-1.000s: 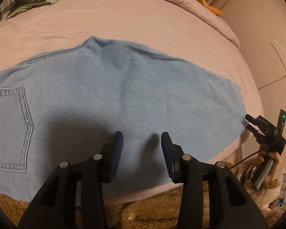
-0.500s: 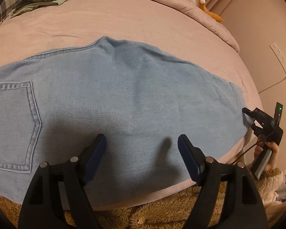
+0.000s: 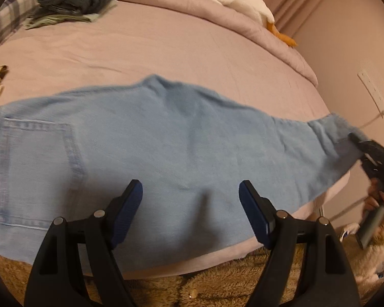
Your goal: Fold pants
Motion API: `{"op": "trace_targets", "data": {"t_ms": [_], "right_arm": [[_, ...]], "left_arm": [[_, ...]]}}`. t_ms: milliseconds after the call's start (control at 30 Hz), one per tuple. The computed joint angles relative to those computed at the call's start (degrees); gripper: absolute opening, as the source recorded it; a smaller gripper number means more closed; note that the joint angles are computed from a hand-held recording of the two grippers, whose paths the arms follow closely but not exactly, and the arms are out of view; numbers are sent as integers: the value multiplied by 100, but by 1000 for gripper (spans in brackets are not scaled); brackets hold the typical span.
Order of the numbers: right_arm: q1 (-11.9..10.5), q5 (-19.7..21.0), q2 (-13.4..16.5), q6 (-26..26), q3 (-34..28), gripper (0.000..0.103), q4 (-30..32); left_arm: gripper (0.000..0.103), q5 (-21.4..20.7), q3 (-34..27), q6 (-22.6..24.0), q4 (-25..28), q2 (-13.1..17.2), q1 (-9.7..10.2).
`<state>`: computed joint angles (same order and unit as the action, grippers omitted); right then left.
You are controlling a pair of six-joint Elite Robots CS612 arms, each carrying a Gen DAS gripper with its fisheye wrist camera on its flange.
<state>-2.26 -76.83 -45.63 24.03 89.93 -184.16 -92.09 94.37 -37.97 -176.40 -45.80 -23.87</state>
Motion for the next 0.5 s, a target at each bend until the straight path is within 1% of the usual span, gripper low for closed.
{"op": "trace_targets", "data": {"t_ms": [67, 100, 167, 233, 267, 300, 333, 400, 433, 500], "right_arm": [[134, 370, -84, -482, -11, 15, -165], [174, 512, -91, -623, -29, 15, -176], [329, 998, -67, -1063, -154, 15, -21], [446, 1333, 3, -1422, -303, 15, 262], [530, 1465, 55, -1628, -405, 15, 512], [647, 1564, 116, -1909, -527, 15, 894], [733, 1614, 169, -2106, -621, 15, 1200], [837, 1767, 248, -2446, -759, 15, 1748], [914, 1844, 306, -2691, -844, 15, 2158], [1018, 1810, 342, -3042, -887, 15, 2751]], "left_arm": [[78, 131, 79, -173, -86, -61, 31], [78, 166, 108, -215, -116, -80, 38], [78, 298, 190, -306, -129, -142, 61], [78, 495, 257, -391, -68, -198, 59], [78, 577, 288, -433, -28, -222, 56], [78, 613, 297, -459, -1, -228, 53], [78, 642, 324, -492, 17, -241, 57], [78, 662, 340, -530, 81, -252, 69], [78, 700, 338, -546, 157, -258, 66], [78, 732, 397, -526, 154, -283, 72]]}}
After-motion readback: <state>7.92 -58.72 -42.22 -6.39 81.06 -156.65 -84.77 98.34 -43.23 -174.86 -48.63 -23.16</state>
